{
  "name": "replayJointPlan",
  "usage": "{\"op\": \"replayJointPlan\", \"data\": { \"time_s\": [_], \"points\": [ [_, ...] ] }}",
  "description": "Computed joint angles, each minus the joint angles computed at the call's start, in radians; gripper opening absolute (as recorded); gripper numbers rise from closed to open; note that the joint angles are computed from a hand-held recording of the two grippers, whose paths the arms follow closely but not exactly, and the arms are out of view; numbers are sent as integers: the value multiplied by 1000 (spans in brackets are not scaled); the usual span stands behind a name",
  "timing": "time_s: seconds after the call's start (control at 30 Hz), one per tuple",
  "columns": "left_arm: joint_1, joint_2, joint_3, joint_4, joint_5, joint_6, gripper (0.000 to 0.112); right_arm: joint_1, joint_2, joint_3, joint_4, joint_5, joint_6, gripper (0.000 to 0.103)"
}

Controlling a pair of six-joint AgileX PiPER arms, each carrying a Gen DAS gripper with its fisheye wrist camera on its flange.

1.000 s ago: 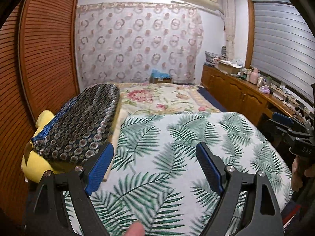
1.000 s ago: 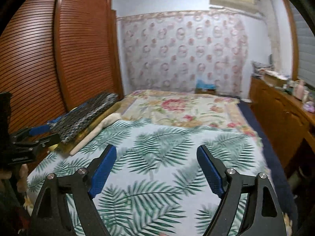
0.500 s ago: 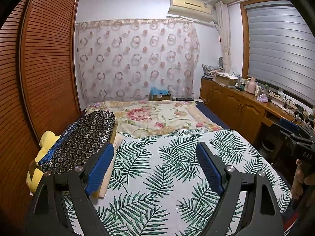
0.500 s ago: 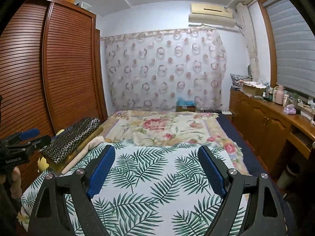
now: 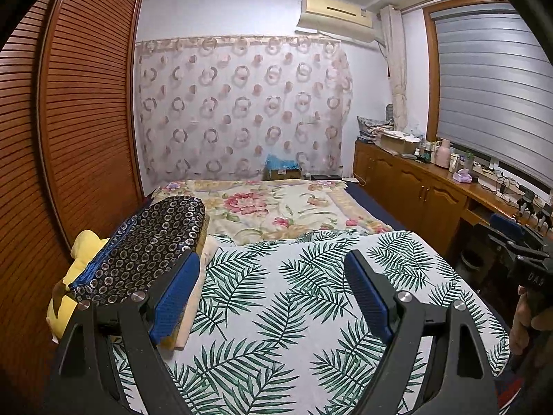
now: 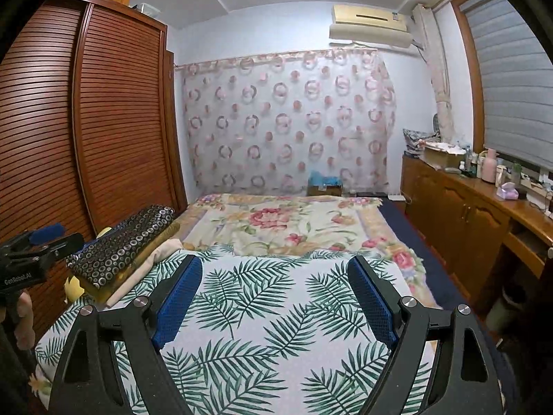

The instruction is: Fold small clothes

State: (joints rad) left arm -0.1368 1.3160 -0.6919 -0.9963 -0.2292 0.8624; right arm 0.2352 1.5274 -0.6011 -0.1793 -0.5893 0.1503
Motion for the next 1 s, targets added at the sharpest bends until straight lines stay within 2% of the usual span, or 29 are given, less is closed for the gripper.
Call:
{"op": "replayJointPlan", "data": {
  "time_s": [0.27, 1.0],
  "points": [
    [1, -1, 2, 10, 0, -9, 86, -57, -4, -10, -119, 5, 87, 87],
    [0, -1, 8, 25, -14, -21, 86, -97, 1, -19, -196, -1, 139, 87]
  ]
}}
